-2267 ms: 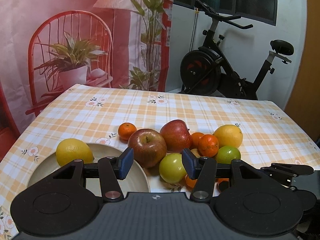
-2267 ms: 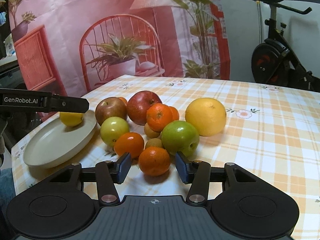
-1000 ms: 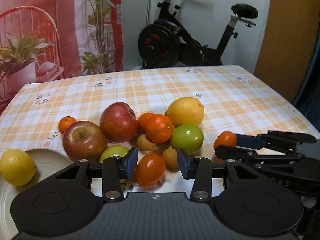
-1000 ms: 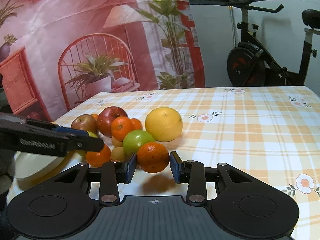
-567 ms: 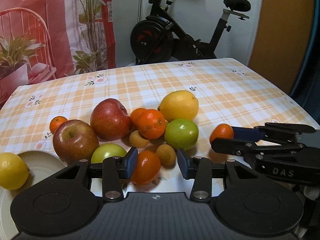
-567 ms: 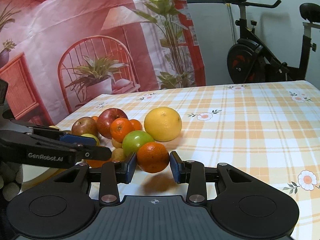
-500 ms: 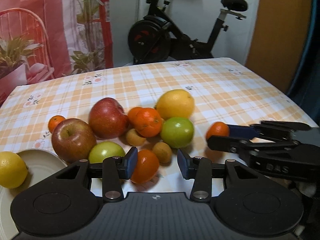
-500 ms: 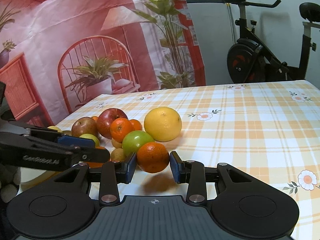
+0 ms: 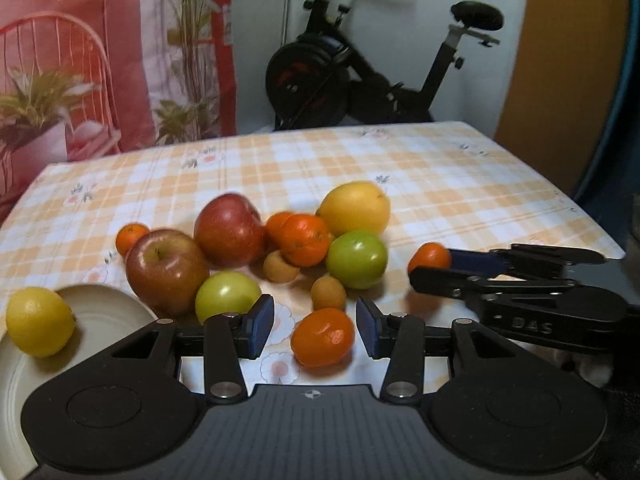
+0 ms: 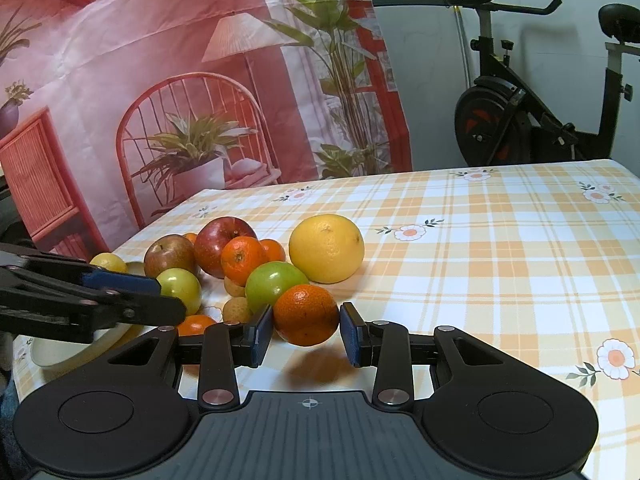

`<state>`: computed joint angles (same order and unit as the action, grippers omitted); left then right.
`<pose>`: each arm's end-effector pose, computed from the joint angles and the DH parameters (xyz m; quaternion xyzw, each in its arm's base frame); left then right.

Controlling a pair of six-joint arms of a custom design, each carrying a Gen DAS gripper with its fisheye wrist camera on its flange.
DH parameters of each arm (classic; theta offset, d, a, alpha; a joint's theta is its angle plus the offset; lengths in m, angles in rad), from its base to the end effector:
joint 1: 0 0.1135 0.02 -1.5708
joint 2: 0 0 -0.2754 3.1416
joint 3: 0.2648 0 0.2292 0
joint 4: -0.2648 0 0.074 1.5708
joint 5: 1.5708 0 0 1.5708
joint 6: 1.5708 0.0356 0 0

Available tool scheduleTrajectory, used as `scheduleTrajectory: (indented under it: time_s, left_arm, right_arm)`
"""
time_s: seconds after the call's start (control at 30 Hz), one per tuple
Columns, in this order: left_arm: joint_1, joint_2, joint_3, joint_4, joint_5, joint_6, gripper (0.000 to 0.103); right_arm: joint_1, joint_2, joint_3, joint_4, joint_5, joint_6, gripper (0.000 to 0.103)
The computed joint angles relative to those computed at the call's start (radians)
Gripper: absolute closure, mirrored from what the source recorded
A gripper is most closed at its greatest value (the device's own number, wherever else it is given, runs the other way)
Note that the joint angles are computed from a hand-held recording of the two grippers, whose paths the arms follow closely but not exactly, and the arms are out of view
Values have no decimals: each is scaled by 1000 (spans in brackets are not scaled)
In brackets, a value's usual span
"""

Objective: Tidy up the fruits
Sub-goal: 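Grasp a tangerine with the right tool while the left tool grasps another tangerine, then carry both tangerines onto the white plate and open both tools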

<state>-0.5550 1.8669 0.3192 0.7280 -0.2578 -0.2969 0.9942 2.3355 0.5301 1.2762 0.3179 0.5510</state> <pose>0.2083 -0.1185 0.0779 0.0720 0.9210 -0.0414 0.3806 0.1787 0.2544 0.0287 -0.1114 0.8529 0.2446 0.4477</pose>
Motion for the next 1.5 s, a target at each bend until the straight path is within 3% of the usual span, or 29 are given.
scheduleTrajectory:
  time_s: [0.27, 0.63, 0.73, 0.9, 1.27, 1.5]
  left_arm:
    - [11, 90, 46, -9, 33, 5, 51]
    - [-9, 143, 74, -12, 3, -7, 52]
    - [-8, 143, 66, 1, 0, -6, 59]
    - [-6, 124, 50, 3, 11, 6, 60]
    - [79, -172, -114, -36, -53, 20, 60]
    - [322, -504, -207, -221, 14, 100, 60]
  right_arm:
    - [-3, 1, 2, -2, -9, 0, 69]
    - [-3, 4, 5, -3, -14, 4, 69]
    - [-4, 6, 7, -3, -16, 5, 69]
    - [-3, 7, 9, -4, -15, 6, 69]
    - [-3, -14, 25, -56, -27, 11, 69]
    - [28, -128, 124, -252, -50, -88, 69]
